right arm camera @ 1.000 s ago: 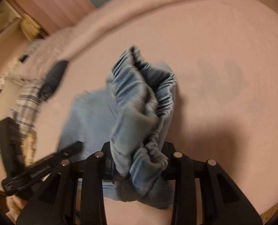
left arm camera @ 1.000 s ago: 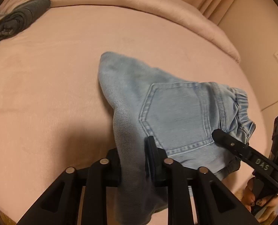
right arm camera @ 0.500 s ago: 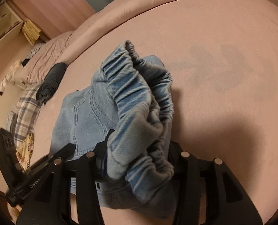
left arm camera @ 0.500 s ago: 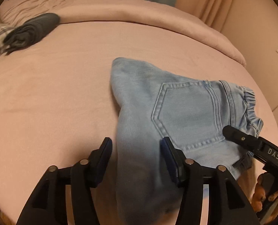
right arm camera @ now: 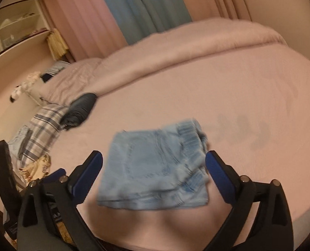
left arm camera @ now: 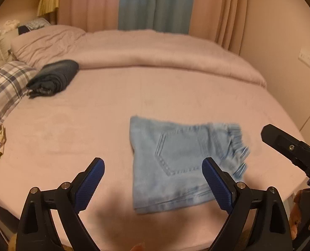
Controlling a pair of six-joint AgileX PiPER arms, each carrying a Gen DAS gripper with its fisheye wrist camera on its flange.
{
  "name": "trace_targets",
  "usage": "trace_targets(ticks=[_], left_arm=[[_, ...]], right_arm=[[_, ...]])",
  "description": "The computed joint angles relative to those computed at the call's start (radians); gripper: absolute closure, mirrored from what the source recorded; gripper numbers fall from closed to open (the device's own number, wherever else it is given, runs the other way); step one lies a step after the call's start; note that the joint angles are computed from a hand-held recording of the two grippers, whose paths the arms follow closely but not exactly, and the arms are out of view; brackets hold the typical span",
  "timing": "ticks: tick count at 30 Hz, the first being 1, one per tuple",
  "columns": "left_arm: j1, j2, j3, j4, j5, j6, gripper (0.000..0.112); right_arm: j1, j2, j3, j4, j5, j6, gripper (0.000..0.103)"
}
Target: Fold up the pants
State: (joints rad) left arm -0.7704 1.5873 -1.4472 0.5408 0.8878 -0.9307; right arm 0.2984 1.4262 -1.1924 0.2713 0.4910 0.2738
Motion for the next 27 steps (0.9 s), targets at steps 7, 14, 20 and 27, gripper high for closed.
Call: trace_targets(ticks=[7,14,20,27], left_arm=[[0.025,-0.027,0.028,-0.004,-0.037,-0.03,0.015],[0.062,-0.068,0.094,-0.105,-0.088,-0.015,0.015],[0.062,-0.074,0.109,-0.125,-0.085,-0.03,0.015],[0.043,-0.088,0.116,-0.097,-0.059,-0.061,0.015]], right_arm=[[0.093,-0.022,-0.039,-0.267,0.004,0.277,0.001],[0.136,-0.076,0.066,-0.338,-0.049,0.364,0.001],[0.163,-0.071,0.066,-0.432,-0.012,0.443,0.001],[0.179,-0.059,0.06,-0.484,0.017,0.502,0.001]])
